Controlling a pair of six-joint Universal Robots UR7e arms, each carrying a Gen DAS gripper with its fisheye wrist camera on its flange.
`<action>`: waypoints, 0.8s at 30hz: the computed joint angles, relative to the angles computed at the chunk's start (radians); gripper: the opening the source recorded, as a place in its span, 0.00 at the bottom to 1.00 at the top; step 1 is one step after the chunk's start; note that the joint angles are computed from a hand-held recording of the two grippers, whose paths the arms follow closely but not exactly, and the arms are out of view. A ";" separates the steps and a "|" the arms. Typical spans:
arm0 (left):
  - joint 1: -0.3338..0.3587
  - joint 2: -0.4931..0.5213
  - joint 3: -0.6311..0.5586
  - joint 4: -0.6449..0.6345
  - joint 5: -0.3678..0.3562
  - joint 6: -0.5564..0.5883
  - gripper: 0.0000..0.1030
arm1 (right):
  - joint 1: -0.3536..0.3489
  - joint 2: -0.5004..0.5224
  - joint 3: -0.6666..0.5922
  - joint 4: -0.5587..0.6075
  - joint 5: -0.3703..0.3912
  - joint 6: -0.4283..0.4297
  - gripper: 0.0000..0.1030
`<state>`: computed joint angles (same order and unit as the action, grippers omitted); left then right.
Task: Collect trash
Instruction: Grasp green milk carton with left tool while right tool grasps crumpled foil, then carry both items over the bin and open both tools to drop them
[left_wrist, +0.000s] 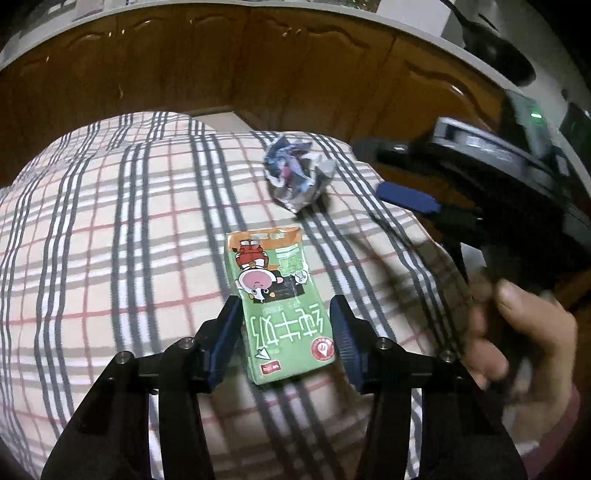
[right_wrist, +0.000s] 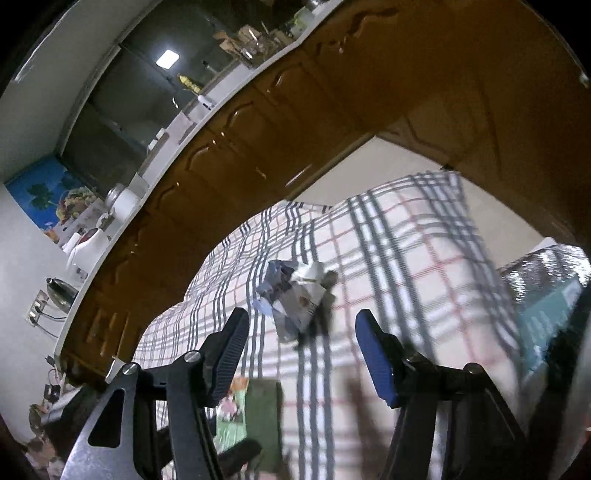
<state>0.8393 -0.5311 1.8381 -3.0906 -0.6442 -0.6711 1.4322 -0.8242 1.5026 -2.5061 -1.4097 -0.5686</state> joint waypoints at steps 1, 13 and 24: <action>0.001 -0.002 0.001 -0.001 0.000 -0.001 0.46 | 0.006 0.013 -0.012 0.005 -0.009 0.001 0.53; -0.020 -0.005 0.024 -0.060 -0.002 0.023 0.45 | -0.006 -0.017 0.035 -0.018 -0.018 -0.053 0.15; -0.089 0.018 0.013 -0.123 -0.030 0.101 0.44 | -0.114 -0.279 0.251 -0.078 0.099 -0.134 0.15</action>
<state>0.7502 -0.5135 1.8512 -3.2138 -0.6742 -0.5705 1.3179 -1.1034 1.7533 -2.5838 -1.3111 -0.7026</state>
